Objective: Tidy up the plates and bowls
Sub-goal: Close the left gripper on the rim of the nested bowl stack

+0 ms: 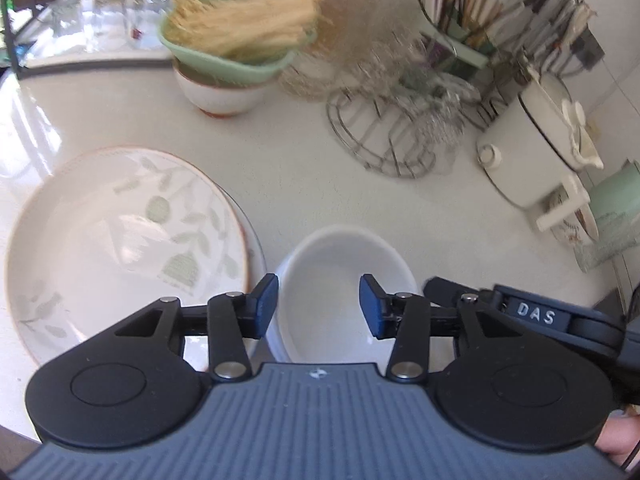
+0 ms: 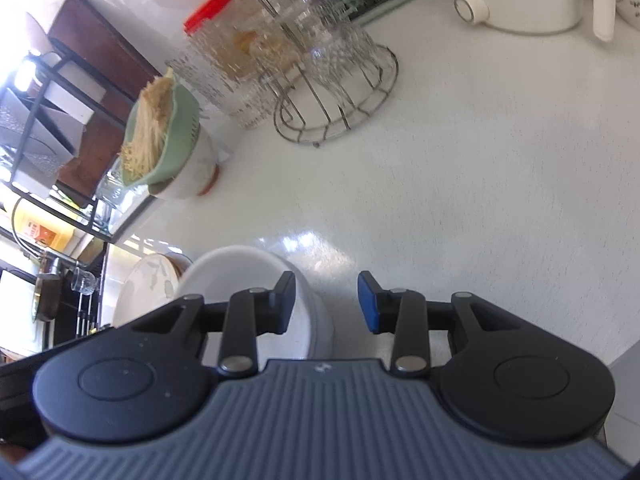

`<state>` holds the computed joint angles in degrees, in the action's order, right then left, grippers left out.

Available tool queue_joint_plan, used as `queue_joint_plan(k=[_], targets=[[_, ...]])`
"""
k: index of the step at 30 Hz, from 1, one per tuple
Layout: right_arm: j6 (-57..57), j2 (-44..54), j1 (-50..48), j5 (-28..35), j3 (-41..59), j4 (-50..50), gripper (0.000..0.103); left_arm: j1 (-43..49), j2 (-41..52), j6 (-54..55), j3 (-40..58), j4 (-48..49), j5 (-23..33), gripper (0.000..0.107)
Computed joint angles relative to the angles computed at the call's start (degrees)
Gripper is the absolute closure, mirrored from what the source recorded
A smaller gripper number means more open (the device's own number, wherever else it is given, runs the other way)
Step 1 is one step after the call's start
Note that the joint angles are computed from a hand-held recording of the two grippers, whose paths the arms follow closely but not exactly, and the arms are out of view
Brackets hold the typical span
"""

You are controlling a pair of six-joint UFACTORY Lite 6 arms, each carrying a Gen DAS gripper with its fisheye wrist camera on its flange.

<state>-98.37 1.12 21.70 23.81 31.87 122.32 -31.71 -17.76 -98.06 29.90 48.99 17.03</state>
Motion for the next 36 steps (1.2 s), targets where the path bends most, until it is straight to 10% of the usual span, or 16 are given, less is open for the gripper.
queue_joint_plan(k=[19, 36], targets=[[16.2, 14.8, -0.2, 6.1, 8.6, -13.7, 0.08, 3.4, 2.1, 1.0, -0.2, 1.7, -3.1, 0.072], [16.9, 8.3, -4.2, 0.4, 3.9, -16.1, 0.09, 4.8, 14.7, 27.8, 9.5, -19.1, -7.5, 0.056]])
